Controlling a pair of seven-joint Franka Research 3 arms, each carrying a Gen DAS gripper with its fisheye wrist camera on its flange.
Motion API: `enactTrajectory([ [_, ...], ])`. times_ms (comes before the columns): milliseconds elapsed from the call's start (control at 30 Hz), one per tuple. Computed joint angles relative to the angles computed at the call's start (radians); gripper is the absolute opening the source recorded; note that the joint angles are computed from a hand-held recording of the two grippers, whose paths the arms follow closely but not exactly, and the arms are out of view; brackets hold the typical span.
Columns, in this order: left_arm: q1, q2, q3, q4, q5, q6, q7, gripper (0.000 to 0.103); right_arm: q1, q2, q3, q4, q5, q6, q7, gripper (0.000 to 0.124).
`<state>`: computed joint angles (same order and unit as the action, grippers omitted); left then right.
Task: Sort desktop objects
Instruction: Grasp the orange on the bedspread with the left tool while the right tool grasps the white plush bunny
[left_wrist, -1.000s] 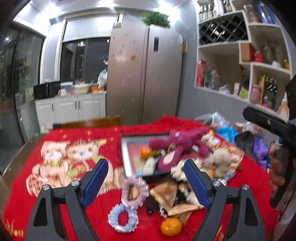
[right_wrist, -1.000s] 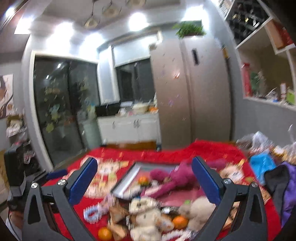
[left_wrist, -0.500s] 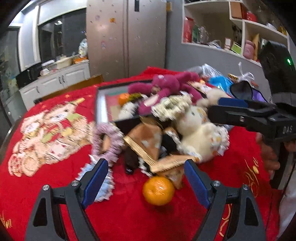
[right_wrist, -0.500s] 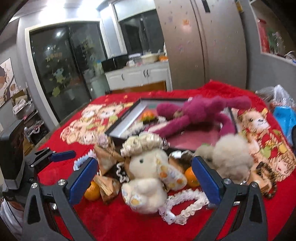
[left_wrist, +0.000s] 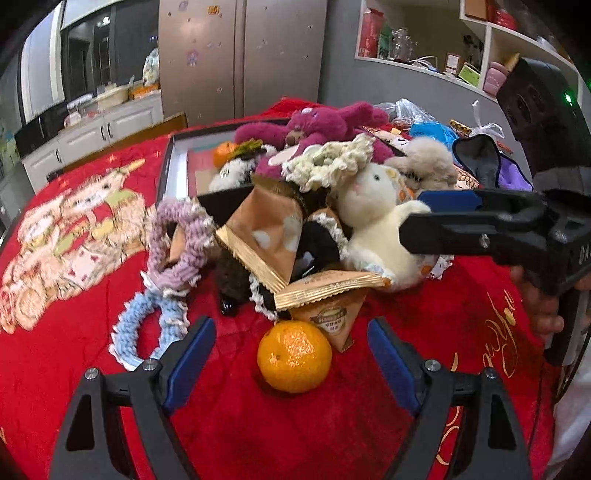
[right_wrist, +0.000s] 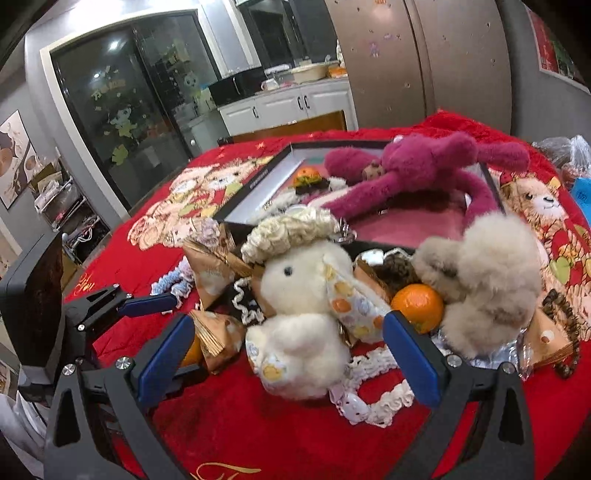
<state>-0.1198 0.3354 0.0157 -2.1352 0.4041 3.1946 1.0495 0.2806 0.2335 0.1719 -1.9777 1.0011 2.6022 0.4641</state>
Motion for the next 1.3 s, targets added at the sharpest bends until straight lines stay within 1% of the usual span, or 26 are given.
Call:
enactTrajectory([
  [33, 0.022, 0.0, -0.024, 0.001, -0.009, -0.007, 0.006, 0.086, 0.003, 0.004, -0.002, 0.003, -0.016, -0.009, 0.013, 0.103],
  [67, 0.062, 0.001, -0.069, 0.001, -0.024, -0.015, 0.024, 0.086, 0.002, 0.007, -0.003, 0.007, -0.03, -0.028, 0.022, 0.103],
  [100, 0.086, 0.0, -0.096, 0.001, -0.035, -0.02, 0.037, 0.086, 0.001, 0.013, -0.005, 0.014, -0.046, -0.055, 0.033, 0.103],
  [133, 0.108, 0.0, -0.121, 0.001, -0.047, -0.026, 0.05, 0.086, 0.004, 0.017, -0.006, 0.018, -0.064, -0.063, 0.044, 0.103],
  [167, 0.122, 0.0, -0.137, -0.001, -0.057, -0.027, 0.06, 0.086, 0.009, 0.017, -0.006, 0.012, -0.075, -0.048, 0.05, 0.103],
  [200, 0.126, 0.0, -0.143, 0.0, -0.062, -0.032, 0.068, 0.086, 0.015, 0.019, -0.006, 0.009, -0.091, -0.034, 0.061, 0.103],
  [333, 0.088, 0.0, -0.103, 0.003, -0.061, -0.036, 0.06, 0.086, 0.016, 0.035, -0.001, 0.017, -0.116, -0.033, 0.08, 0.102],
  [500, 0.119, 0.015, -0.132, 0.013, -0.089, -0.053, 0.075, 0.086, 0.016, 0.044, 0.007, 0.016, -0.128, -0.018, 0.082, 0.095],
  [533, 0.136, 0.019, -0.15, 0.016, -0.1, -0.058, 0.084, 0.086, 0.019, 0.047, 0.006, 0.016, -0.137, -0.01, 0.088, 0.095],
  [567, 0.168, 0.024, -0.184, 0.017, -0.118, -0.06, 0.103, 0.086, 0.019, 0.049, 0.008, 0.016, -0.142, -0.008, 0.091, 0.094],
  [633, 0.164, 0.024, -0.18, 0.017, -0.123, -0.055, 0.11, 0.086, 0.019, 0.053, 0.012, 0.014, -0.141, 0.0, 0.093, 0.094],
  [700, 0.197, 0.026, -0.215, 0.016, -0.142, -0.052, 0.135, 0.086, 0.02, 0.055, 0.015, 0.014, -0.145, 0.008, 0.097, 0.094],
  [833, 0.218, 0.029, -0.238, 0.014, -0.168, -0.044, 0.157, 0.086, 0.009, 0.052, 0.017, 0.019, -0.135, -0.008, 0.097, 0.092],
  [867, 0.234, 0.03, -0.255, 0.011, -0.176, -0.037, 0.167, 0.086, 0.008, 0.051, 0.016, 0.019, -0.134, -0.008, 0.098, 0.089],
  [900, 0.266, 0.032, -0.288, 0.008, -0.189, -0.031, 0.184, 0.086, 0.007, 0.049, 0.015, 0.018, -0.132, -0.005, 0.098, 0.086],
  [933, 0.278, 0.031, -0.301, 0.005, -0.196, -0.029, 0.19, 0.086, 0.007, 0.047, 0.016, 0.015, -0.129, -0.001, 0.096, 0.084],
  [967, 0.284, 0.031, -0.307, 0.005, -0.203, -0.031, 0.194, 0.083, 0.007, 0.044, 0.016, 0.011, -0.126, 0.006, 0.093, 0.079],
  [1000, 0.265, 0.028, -0.286, 0.005, -0.203, -0.036, 0.186, 0.077, 0.01, 0.043, 0.015, 0.01, -0.129, 0.016, 0.095, 0.075],
  [1033, 0.238, 0.024, -0.257, 0.004, -0.198, -0.038, 0.175, 0.074, 0.011, 0.044, 0.014, 0.01, -0.132, 0.021, 0.099, 0.073],
  [1067, 0.21, 0.021, -0.226, 0.004, -0.19, -0.041, 0.165, 0.066, 0.011, 0.043, 0.015, 0.01, -0.13, 0.021, 0.1, 0.071],
  [1100, 0.179, 0.018, -0.192, 0.005, -0.179, -0.045, 0.152, 0.062, 0.011, 0.043, 0.017, 0.007, -0.125, 0.028, 0.098, 0.068],
  [1133, 0.17, 0.016, -0.182, 0.005, -0.173, -0.045, 0.148, 0.06, 0.013, 0.042, 0.016, 0.004, -0.126, 0.036, 0.102, 0.067],
  [1200, 0.175, 0.015, -0.188, 0.001, -0.169, -0.042, 0.151, 0.053, 0.018, 0.042, 0.012, 0.002, -0.141, 0.049, 0.12, 0.06],
  [1233, 0.17, 0.013, -0.183, 0.0, -0.165, -0.041, 0.15, 0.052, 0.012, 0.043, 0.014, 0.005, -0.135, 0.041, 0.119, 0.06],
  [1267, 0.16, 0.011, -0.174, -0.002, -0.158, -0.037, 0.149, 0.047, 0.01, 0.044, 0.015, 0.006, -0.131, 0.04, 0.119, 0.059],
  [1300, 0.171, 0.012, -0.186, -0.003, -0.158, -0.034, 0.155, 0.039, 0.008, 0.044, 0.015, 0.007, -0.128, 0.042, 0.117, 0.055],
])
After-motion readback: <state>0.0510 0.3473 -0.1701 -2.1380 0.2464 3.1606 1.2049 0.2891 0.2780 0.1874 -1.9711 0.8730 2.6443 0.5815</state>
